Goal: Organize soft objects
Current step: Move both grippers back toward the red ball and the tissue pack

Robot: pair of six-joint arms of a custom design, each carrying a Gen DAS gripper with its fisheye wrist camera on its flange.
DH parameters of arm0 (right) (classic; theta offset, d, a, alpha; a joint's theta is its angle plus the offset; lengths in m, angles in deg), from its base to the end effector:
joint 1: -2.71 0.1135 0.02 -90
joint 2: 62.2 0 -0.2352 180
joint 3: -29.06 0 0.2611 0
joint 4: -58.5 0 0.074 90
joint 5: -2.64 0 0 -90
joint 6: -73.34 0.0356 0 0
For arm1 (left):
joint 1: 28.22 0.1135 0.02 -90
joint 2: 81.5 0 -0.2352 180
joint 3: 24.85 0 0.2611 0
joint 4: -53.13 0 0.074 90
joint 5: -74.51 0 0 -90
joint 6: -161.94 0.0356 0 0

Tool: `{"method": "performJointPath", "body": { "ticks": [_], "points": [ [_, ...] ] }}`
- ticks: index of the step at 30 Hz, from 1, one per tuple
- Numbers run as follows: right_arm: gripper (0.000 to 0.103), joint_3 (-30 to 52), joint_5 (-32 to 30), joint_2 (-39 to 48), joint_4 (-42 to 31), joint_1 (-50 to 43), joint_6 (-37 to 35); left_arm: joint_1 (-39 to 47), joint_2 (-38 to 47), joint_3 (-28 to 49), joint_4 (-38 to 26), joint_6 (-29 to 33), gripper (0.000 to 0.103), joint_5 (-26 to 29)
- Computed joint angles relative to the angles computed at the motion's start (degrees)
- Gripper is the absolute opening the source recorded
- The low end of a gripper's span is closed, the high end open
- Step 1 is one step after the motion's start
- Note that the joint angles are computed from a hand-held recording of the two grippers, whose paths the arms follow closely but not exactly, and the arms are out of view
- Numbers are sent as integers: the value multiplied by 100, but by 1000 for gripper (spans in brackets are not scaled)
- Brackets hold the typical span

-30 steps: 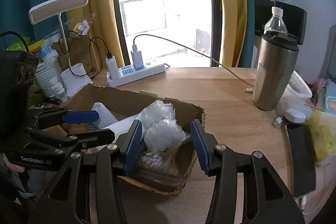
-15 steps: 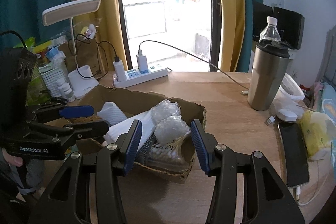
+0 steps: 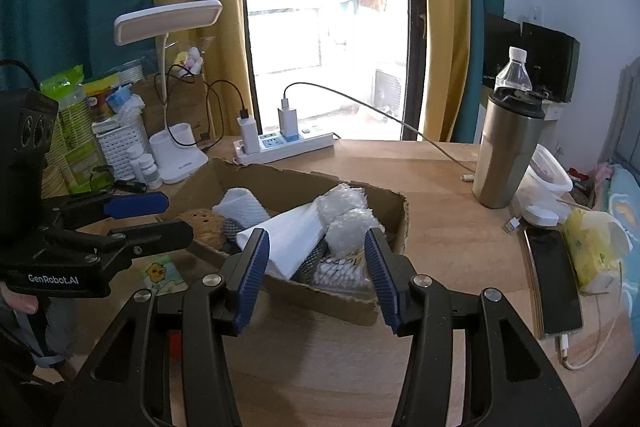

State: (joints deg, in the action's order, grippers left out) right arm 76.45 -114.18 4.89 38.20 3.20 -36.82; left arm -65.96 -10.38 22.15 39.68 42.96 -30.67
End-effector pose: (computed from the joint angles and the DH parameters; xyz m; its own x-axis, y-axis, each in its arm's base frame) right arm 0.2551 0.0182 0.1741 -0.4816 -0.3117 -0.8191 -0.5531 0.8331 0.0082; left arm 0.2177 -0.1567 0.1633 -0.6285 -0.1049 -0.7707 0.1396 0.9596 -0.2444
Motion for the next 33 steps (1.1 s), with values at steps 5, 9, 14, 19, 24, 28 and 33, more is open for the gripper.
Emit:
{"method": "performJointPath", "body": {
  "ticks": [5,9,14,19,24,28,33],
  "points": [
    [55,-204,84,-429,-128,110,74,-208,-536,-288,-199,-46,69,-285],
    [59,-395,139,-759,-226,205,117,-367,-939,-491,-342,-84,69,-465],
    [59,-571,265,-1134,-439,367,111,-548,-1475,-764,-545,-194,70,-679],
    [60,-715,393,-1482,-613,533,162,-699,-2004,-1038,-806,-359,71,-856],
    [60,-890,555,-1708,-668,769,254,-818,-2538,-1346,-1067,-522,76,-1012],
    [60,-1051,798,-1714,-596,1100,400,-835,-3118,-1689,-1372,-697,82,-1043],
    [61,-1200,1102,-1439,-307,1620,645,-743,-3736,-2075,-1748,-839,82,-984]
  ]
}}
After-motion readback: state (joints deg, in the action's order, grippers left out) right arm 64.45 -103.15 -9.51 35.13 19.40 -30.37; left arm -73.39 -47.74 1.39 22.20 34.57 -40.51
